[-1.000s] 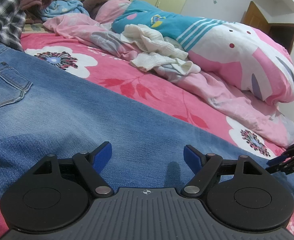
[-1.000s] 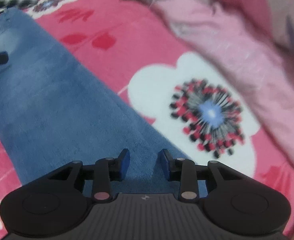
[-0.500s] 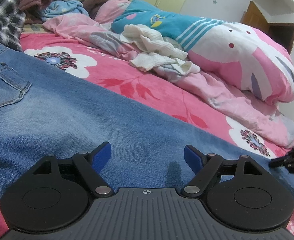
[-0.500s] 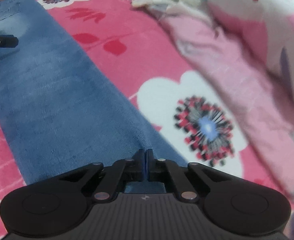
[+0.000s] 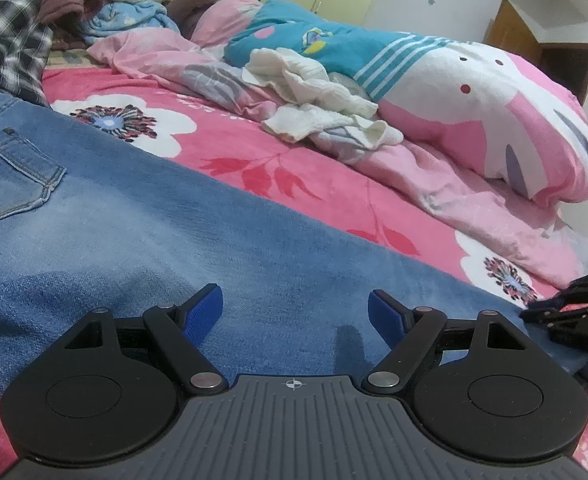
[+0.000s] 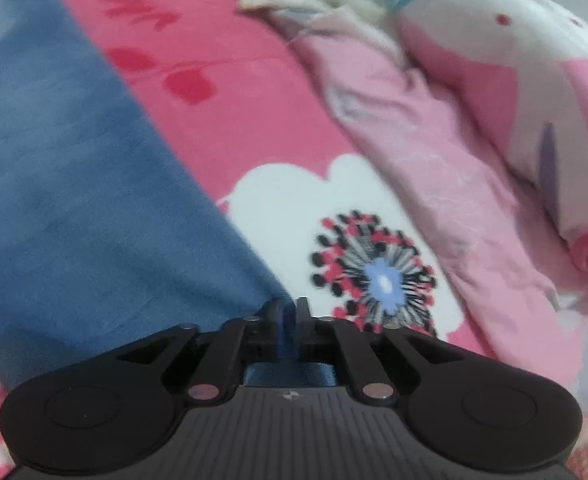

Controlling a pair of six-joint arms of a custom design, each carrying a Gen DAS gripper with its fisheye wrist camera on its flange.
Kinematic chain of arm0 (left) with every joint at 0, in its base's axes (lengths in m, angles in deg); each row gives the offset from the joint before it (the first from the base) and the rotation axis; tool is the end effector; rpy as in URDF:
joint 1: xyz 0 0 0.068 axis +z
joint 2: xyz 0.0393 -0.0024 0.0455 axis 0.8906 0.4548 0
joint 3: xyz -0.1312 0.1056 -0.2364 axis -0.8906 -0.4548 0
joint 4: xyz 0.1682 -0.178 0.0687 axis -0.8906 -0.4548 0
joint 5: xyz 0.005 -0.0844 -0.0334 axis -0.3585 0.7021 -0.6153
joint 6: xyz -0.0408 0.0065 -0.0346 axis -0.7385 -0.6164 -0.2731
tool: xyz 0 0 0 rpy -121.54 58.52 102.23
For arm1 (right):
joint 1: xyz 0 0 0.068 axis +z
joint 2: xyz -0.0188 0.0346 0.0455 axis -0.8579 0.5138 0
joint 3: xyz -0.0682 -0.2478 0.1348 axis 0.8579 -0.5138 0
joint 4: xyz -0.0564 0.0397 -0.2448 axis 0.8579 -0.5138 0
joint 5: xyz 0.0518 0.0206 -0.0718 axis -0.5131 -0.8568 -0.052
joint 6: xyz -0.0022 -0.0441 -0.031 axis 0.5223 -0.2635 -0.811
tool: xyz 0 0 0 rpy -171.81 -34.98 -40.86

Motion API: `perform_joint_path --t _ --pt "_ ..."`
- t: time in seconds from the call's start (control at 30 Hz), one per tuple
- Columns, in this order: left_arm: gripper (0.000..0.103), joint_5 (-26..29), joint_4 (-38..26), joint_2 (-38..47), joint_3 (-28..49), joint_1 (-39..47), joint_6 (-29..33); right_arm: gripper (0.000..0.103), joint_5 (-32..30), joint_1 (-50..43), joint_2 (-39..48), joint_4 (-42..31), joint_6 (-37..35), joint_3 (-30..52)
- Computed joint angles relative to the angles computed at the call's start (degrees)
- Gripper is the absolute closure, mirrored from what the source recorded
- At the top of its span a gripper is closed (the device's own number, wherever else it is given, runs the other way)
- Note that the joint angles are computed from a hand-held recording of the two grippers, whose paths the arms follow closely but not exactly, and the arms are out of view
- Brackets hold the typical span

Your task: Fold clothes

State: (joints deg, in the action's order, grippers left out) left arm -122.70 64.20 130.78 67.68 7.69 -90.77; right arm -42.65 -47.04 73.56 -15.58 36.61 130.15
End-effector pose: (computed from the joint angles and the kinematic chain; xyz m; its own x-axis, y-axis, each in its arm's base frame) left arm 0.1197 -0.1228 0.1317 -0.3582 -0.4640 -0.8102 -0.3329 0.8742 -0.3535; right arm 0.3534 0.0798 0.1799 -0.2684 -0.7994 -0.5375 -0.7118 0.5405 -0.4485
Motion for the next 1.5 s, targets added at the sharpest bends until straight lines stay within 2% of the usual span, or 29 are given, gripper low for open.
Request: perform_joint_path --t 0.03,0.1,0.23,0.27,0.37,0.47,0.57,0.63,0.7,0.73,0.8,0.93,1.17,1.5 --pt "0.022 0.0 0.1 0.0 -0.1 0.0 0.0 0.06 -1.8 -2.1 -1.1 -0.9 2.8 0.6" --pt "0.022 -0.1 0.0 0.1 0.0 -0.1 -0.1 0.059 -5.9 -7.1 -3.2 -3.6 9.6 2.5" --pt "0.022 -0.3 -0.2 0.8 0.4 -0.2 0.0 0.047 -14.8 -22.0 -6.4 -8.2 25.0 5.9" --pt "0.022 -0.3 -0.3 0.9 0.5 -0.1 0.0 0.047 -16.5 -26.0 -5.9 -10.3 28.4 7.2" --pt "0.021 -0.4 -0.5 1.3 0.8 -0.2 0.1 0.047 -18.8 -34.0 -2.1 -16.0 32.3 10.7" --pt "0.021 -0.4 -0.6 1.6 1.0 -0.2 0.3 0.049 -21.7 -38.2 1.4 -18.4 33.4 11.3" --pt "0.02 -0.5 -0.9 2.0 1.2 -0.3 0.4 0.053 -23.9 -39.0 3.2 -15.8 34.1 10.0" --pt "0.02 -0.6 -1.0 2.3 1.4 -0.3 0.4 0.056 -23.1 -38.1 3.4 -13.8 33.1 8.9" --pt "0.019 -0.5 -1.1 2.3 1.5 -0.2 0.6 0.063 -21.9 -36.7 3.6 -12.1 31.1 8.2" --pt "0.019 -0.5 -1.1 2.3 1.5 -0.2 0.7 0.07 -21.0 -35.9 3.5 -11.6 30.0 7.9" --pt "0.019 -0.5 -1.1 2.4 1.5 -0.2 0.8 0.074 -19.5 -34.7 2.6 -9.7 27.6 6.2" --pt "0.018 -0.5 -1.1 2.5 1.6 -0.2 1.0 0.089 -14.1 -32.1 1.5 -4.1 24.5 2.2" --pt "0.018 -0.5 -0.9 2.4 1.6 -0.3 0.9 0.094 -14.2 -31.7 -3.1 5.6 24.5 -3.9" --pt "0.018 -0.4 -0.7 2.3 1.5 -0.2 1.1 0.095 -10.0 -27.7 3.3 8.0 25.8 2.7"
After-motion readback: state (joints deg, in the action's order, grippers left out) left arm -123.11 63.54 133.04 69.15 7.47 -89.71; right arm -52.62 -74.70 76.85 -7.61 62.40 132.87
